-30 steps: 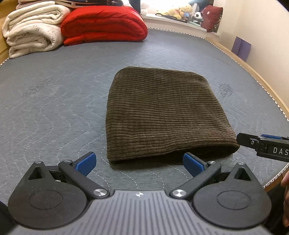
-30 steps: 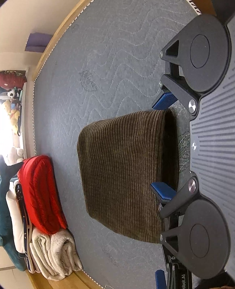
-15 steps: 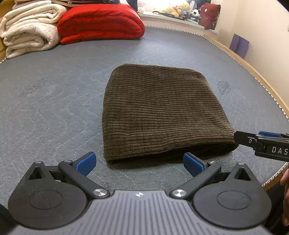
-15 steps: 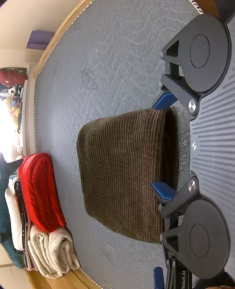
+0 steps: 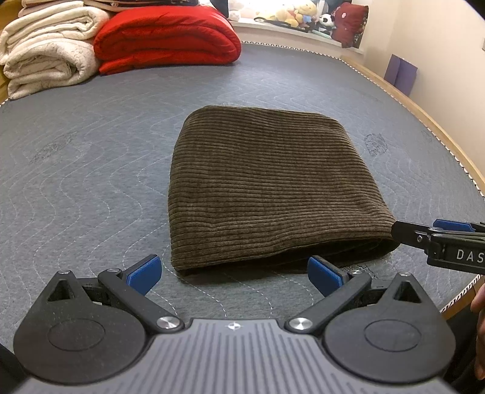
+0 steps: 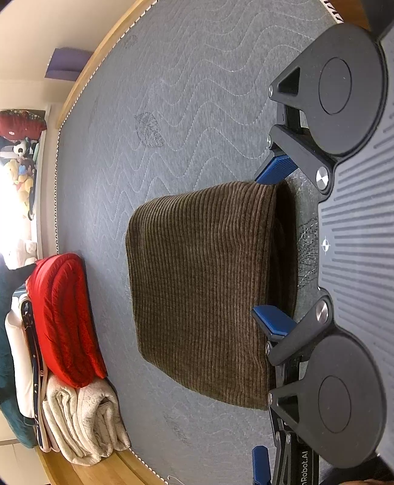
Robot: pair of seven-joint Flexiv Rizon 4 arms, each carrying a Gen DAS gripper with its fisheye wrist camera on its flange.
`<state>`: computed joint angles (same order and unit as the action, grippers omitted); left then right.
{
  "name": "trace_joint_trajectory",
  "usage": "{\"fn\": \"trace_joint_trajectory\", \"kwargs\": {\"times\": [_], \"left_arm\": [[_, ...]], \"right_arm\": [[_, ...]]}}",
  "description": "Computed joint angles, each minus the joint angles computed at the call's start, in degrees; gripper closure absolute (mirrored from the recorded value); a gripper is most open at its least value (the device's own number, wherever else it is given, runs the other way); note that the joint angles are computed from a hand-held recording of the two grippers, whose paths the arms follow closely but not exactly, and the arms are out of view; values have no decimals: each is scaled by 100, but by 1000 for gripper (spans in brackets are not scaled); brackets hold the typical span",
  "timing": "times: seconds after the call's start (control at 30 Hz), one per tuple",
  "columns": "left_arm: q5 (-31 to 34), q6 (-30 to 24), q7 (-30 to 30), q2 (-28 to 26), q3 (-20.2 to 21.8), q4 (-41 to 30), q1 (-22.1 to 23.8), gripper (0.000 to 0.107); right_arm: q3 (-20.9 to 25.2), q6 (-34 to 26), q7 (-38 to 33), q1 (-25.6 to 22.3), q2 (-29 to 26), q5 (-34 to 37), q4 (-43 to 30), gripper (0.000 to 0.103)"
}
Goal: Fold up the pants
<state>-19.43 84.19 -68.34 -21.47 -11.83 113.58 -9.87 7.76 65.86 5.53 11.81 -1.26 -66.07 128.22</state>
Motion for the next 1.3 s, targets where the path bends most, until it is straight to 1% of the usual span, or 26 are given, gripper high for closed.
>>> {"fn": "trace_joint_trajectory", "kwargs": {"times": [0.67, 1.3], "left_arm": [[-70, 25, 135, -1, -100, 27, 79, 4], [-114, 34, 172, 8, -101, 42, 72, 4]], "right_arm": [[-1, 28, -9, -2, -7, -141, 0, 15], [-1, 52, -100, -11, -1, -157, 7, 15]]}}
